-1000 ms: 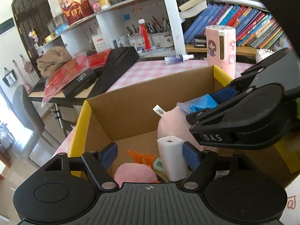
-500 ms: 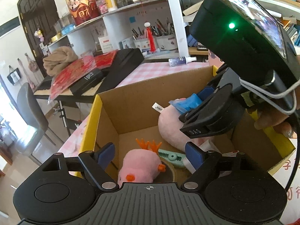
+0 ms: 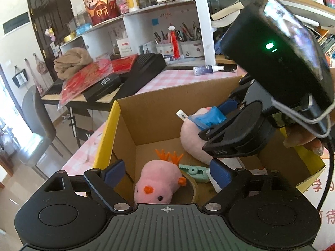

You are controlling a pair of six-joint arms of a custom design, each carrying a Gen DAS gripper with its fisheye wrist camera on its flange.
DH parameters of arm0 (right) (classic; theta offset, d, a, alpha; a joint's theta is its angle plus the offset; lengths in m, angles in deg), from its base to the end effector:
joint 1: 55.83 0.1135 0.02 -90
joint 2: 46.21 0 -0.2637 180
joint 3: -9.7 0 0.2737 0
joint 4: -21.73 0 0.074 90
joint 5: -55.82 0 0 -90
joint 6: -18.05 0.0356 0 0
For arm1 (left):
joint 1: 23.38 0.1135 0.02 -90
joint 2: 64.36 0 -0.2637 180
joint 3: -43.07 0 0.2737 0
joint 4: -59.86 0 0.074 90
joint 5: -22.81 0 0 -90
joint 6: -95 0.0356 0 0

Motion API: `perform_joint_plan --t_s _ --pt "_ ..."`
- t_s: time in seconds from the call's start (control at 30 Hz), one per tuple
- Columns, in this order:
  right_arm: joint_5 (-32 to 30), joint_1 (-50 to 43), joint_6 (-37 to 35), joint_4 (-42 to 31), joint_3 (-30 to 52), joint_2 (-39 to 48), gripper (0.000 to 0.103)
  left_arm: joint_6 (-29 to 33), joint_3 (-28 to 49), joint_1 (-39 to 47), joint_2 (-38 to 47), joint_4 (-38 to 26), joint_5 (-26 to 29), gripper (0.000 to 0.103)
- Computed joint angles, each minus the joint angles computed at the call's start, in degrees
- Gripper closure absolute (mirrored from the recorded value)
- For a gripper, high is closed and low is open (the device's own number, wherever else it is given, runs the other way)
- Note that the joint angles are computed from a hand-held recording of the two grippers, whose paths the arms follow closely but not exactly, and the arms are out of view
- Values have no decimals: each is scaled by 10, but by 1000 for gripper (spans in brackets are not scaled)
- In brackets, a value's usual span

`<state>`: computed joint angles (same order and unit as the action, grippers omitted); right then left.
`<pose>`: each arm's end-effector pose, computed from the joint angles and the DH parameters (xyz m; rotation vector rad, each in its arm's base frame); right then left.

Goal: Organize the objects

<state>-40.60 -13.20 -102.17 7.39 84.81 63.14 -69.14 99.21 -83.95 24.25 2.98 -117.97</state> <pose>0.2960 0.2779 0.1263 -1.4810 1.9203 0.2343 0.1447 -0.2004 0.1337 -0.2764 2.2711 0.4061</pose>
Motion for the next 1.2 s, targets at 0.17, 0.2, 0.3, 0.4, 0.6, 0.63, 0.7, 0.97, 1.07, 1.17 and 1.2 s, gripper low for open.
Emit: perform_joint_plan --t_s 0.17,0.2,0.3,0.4,0.6,0.63,0.7,0.97,1.07,1.17,1.2 --pt "11 8 -18 -29 21 14 65 -22 -3 -2 -3 -13 2 13" --pt "11 8 -21 -30 22 15 65 -24 -4 -2 -5 -14 2 13" --pt "8 8 -24 -21 15 12 60 -35 -6 -7 -10 -19 0 13" --pt "1 3 -10 -8 -4 -4 55 -45 -9 -17 -19 -29 -9 13" --pt "0 -12 82 13 -75 -87 50 -70 -20 -49 -49 -57 -33 10" --pt "0 -13 97 19 -94 -109 50 -80 -20 -57 -52 -66 -38 9" --pt "10 -9 119 31 -130 -147 48 -96 -21 -71 -61 -83 -47 8" --pt "92 33 235 72 -277 -320 32 -205 -19 -151 -71 -172 -66 5" --pt "132 51 273 71 -318 -379 29 -251 -13 -187 -63 -207 -63 5" --pt "182 73 318 51 -358 -445 28 -312 -4 -231 -50 -250 -57 4" --pt "200 83 334 44 -372 -467 27 -333 -2 -247 -46 -265 -54 4"
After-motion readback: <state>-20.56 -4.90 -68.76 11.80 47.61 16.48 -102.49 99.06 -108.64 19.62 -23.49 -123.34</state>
